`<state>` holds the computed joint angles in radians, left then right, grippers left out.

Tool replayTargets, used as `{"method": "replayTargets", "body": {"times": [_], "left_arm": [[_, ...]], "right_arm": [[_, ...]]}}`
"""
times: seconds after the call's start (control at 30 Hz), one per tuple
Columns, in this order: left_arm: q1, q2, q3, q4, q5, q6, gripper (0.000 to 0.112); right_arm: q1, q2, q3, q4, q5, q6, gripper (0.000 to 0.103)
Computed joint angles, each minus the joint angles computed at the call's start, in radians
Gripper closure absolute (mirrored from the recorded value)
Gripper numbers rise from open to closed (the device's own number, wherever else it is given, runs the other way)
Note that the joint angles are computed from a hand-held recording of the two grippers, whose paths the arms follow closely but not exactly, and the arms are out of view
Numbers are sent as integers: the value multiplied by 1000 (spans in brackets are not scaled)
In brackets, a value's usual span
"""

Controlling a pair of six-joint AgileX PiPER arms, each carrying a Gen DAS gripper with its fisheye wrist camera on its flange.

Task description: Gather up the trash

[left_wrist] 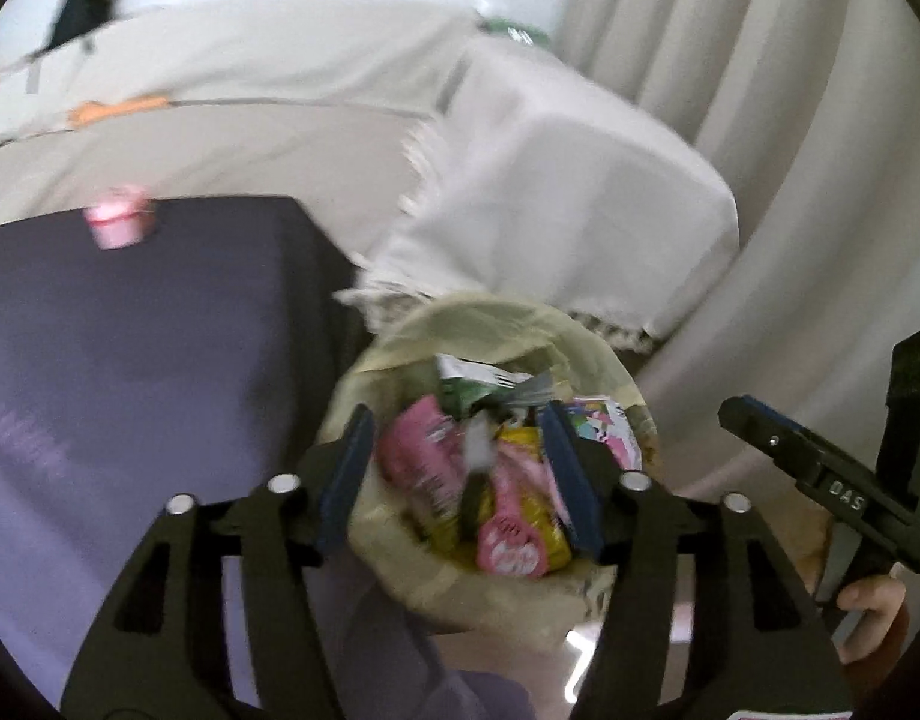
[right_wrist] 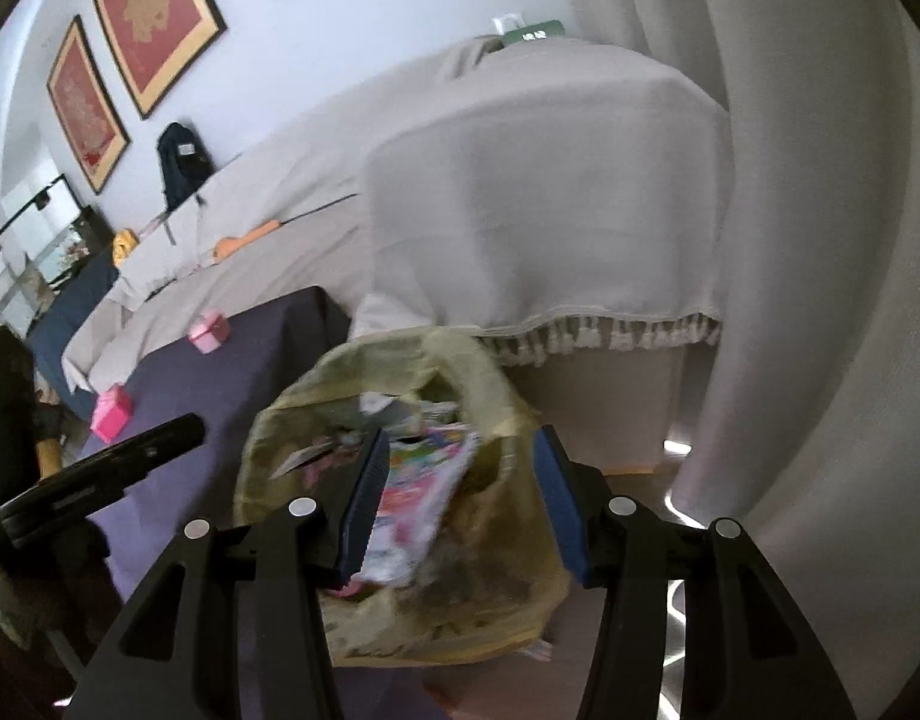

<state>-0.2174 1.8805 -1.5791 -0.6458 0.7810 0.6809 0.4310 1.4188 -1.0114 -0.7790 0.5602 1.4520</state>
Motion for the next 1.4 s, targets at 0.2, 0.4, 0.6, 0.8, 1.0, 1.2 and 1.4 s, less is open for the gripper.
{"method": "replayTargets", "body": {"times": [0.2,0.4,0.6,0.8,1.0,1.2,1.4], "left_arm": [[158,-315,289,-24,-60,77,27],[364,-576,499,-194,-29,306,21],[501,-719,590,-225,15,421,21],[599,-781,619,-206,48,414,21],[633,-829,641,-173,-10,367,21],[651,-857,657,-213,24,424,21],[605,-847,646,-143,1,358,21]], "right_arm": [[209,2,-61,-94,102,103,56],[488,85,-204,-186,295,151,49],[690,164,-291,-218,429,224,49],[806,221,-382,-218,552,187,49],[850,225,-398,-238,605,193,49],[870,218,-387,-252,649,225,49],[884,208,-372,-267,657,250,49]]}}
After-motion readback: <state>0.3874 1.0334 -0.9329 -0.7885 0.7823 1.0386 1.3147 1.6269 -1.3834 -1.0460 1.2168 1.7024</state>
